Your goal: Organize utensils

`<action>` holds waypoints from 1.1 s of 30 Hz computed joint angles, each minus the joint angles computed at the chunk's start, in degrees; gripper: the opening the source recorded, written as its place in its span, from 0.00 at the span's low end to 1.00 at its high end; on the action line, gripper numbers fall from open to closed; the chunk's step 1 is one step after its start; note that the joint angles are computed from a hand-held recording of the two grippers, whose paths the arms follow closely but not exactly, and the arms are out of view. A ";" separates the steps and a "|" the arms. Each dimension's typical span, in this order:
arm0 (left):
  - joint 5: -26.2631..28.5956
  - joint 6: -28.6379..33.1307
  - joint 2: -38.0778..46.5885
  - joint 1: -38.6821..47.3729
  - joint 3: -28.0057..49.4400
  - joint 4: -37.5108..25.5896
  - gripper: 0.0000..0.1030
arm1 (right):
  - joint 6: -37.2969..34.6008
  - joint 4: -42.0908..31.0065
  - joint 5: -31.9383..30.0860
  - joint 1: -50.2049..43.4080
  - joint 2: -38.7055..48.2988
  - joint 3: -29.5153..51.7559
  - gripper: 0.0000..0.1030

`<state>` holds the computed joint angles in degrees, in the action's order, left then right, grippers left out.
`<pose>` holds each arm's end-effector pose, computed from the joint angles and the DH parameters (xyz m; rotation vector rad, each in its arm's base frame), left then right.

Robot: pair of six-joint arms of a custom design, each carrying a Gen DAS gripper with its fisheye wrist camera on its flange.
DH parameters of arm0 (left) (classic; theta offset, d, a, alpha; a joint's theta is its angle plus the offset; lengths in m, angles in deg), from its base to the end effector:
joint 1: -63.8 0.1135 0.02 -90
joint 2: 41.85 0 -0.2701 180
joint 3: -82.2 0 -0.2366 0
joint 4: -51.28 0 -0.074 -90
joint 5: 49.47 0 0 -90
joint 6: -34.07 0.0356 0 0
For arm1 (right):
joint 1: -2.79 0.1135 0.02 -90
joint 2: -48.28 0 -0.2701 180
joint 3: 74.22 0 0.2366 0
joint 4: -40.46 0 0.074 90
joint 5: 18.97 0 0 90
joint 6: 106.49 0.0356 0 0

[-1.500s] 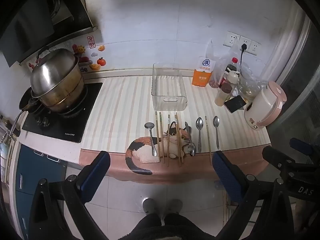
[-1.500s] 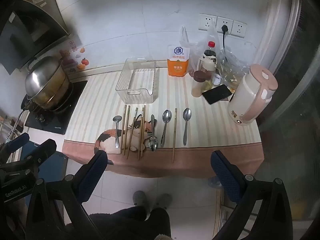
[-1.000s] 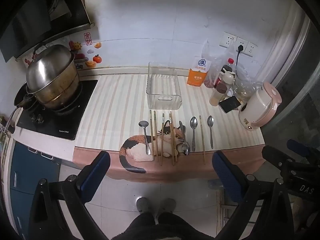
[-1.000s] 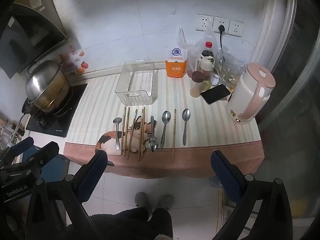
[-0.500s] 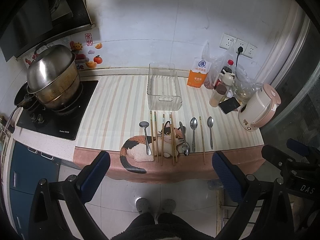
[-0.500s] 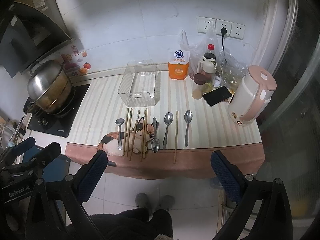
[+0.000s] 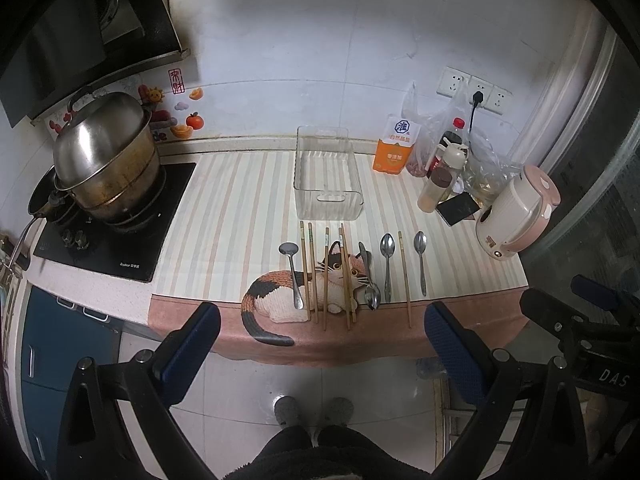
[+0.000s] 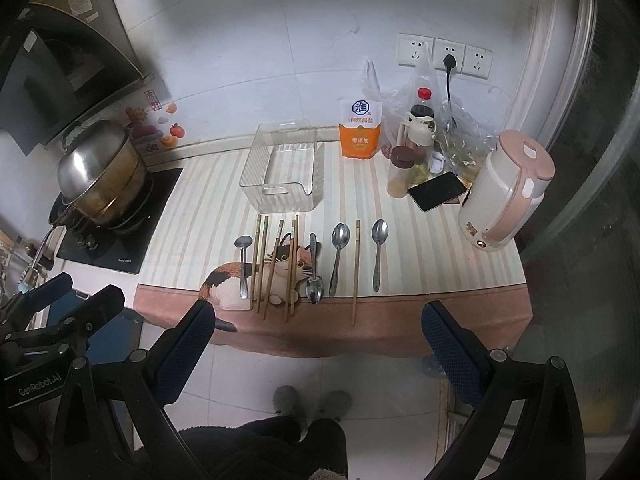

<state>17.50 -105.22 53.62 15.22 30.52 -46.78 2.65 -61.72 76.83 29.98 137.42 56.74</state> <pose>0.2018 -0.2077 0.4138 -0.1304 2.5586 -0.0816 0.2208 0.1094 0.4462 -0.1491 2.6192 0.1509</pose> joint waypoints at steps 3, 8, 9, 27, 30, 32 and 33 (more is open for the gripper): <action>-0.06 -0.01 0.13 -0.03 0.20 -0.10 1.00 | -0.15 0.18 -0.07 -0.12 -0.24 -0.39 1.00; -0.02 -0.01 0.22 0.00 0.57 -0.32 1.00 | -0.31 0.28 -0.21 -0.32 -0.41 -0.54 1.00; -0.07 -0.02 0.14 -0.07 0.23 -0.08 1.00 | -0.45 0.30 -0.31 -0.44 -0.42 -0.54 1.00; -0.35 -0.21 0.07 -0.33 0.21 -0.07 1.00 | -0.32 0.07 -0.12 -0.19 -0.74 -0.47 1.00; -0.38 -0.31 0.00 -0.41 0.10 -0.01 1.00 | -0.57 0.23 -0.28 -0.46 -0.93 -0.68 1.00; -0.36 -0.27 0.13 -0.37 0.41 -0.21 1.00 | -0.27 0.23 -0.15 -0.16 -0.89 -0.54 1.00; -0.48 -0.38 0.01 -0.49 0.07 -0.03 1.00 | -0.12 0.21 -0.10 0.05 -0.80 -0.35 1.00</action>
